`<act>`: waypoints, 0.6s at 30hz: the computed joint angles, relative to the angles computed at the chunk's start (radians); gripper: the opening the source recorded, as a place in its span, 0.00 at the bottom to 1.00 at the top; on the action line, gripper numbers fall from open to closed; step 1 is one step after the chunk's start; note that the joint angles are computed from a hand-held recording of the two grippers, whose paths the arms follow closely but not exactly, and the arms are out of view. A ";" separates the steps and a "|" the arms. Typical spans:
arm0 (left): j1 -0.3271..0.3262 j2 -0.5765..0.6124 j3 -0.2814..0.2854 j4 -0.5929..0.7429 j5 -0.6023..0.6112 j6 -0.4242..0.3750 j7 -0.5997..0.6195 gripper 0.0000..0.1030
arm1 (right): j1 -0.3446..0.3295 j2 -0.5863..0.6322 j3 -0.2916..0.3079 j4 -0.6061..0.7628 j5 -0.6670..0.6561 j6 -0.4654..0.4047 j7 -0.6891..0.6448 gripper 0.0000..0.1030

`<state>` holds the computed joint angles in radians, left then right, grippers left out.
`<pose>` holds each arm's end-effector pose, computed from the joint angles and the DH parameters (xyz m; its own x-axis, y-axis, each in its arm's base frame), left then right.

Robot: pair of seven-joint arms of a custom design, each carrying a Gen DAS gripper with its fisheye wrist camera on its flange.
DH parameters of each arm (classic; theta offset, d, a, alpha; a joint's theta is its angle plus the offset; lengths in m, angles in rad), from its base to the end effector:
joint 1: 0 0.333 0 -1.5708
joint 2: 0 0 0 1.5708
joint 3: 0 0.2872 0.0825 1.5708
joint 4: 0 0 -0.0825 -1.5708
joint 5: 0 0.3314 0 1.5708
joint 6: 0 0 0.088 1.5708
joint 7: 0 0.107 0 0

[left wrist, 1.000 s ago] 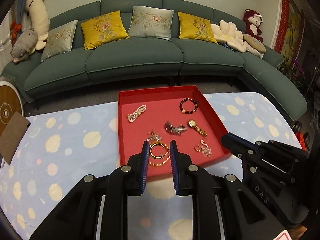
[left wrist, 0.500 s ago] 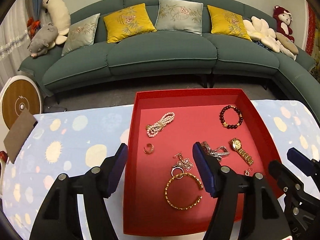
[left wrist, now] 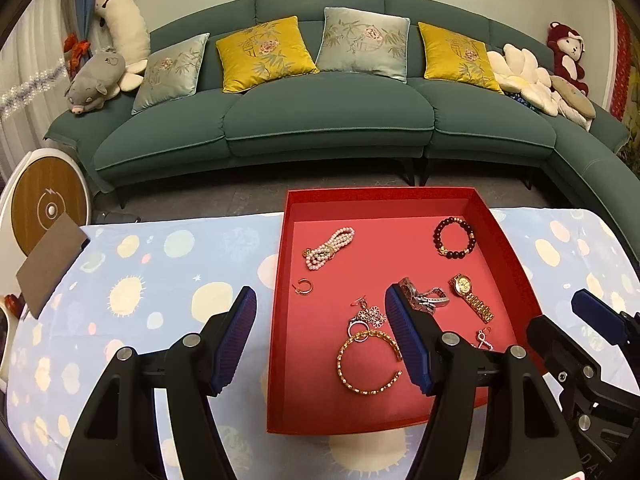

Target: Organize jewelry

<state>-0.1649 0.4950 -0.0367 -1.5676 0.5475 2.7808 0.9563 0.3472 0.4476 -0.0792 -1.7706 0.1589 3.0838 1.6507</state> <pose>0.6564 -0.1530 0.4349 0.0004 -0.9989 -0.0479 -0.7112 0.0334 -0.7022 0.6287 0.1676 0.4202 0.1256 -0.9803 -0.1526 -0.6636 0.0313 -0.7474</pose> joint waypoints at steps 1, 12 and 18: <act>-0.004 -0.018 0.007 -0.022 0.008 0.005 -0.012 0.63 | -0.001 -0.012 0.002 -0.015 0.005 0.004 0.002 0.59; -0.001 -0.252 0.021 -0.324 0.198 0.054 -0.197 0.69 | 0.129 -0.185 -0.126 -0.261 -0.078 0.069 0.106 0.63; 0.033 -0.345 -0.016 -0.461 0.255 0.051 -0.244 0.69 | 0.476 -0.250 -0.504 -0.384 -0.389 0.086 0.393 0.69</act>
<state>-0.1323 0.1504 -0.0526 -2.0283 0.8021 2.8322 0.7127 0.8234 0.1973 -0.5837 -2.1550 -0.2305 3.1700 2.0438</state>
